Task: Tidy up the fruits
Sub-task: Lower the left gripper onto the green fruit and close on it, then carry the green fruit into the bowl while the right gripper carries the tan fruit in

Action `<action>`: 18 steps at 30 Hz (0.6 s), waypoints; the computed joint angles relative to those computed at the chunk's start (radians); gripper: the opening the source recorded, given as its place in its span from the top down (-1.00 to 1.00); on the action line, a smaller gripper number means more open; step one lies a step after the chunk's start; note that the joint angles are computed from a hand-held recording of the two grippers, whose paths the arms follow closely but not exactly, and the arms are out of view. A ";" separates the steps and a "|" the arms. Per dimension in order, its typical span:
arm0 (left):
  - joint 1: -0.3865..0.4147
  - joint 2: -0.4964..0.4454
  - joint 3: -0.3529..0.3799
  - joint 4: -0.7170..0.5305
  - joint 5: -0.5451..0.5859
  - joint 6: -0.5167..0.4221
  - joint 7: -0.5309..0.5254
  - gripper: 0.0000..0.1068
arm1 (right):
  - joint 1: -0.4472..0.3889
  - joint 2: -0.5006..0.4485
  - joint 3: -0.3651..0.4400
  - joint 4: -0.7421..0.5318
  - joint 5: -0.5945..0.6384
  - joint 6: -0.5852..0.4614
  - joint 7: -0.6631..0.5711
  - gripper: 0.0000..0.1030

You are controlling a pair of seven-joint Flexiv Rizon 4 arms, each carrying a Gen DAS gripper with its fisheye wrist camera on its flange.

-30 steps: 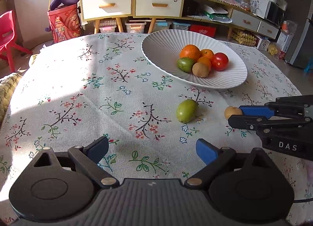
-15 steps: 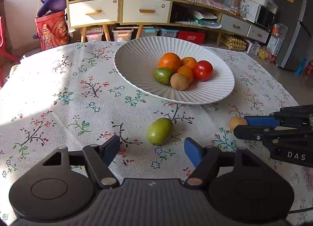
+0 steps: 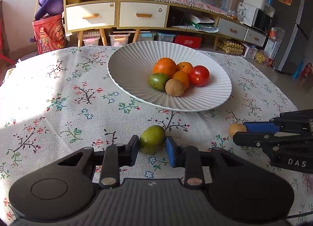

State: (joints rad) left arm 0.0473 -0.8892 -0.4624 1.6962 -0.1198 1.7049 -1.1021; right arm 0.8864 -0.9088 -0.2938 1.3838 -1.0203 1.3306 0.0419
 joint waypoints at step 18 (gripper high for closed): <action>0.077 0.025 -0.083 0.059 0.020 0.001 0.007 0.74 | 0.000 0.004 -0.018 -0.014 -0.029 0.000 0.031 0.59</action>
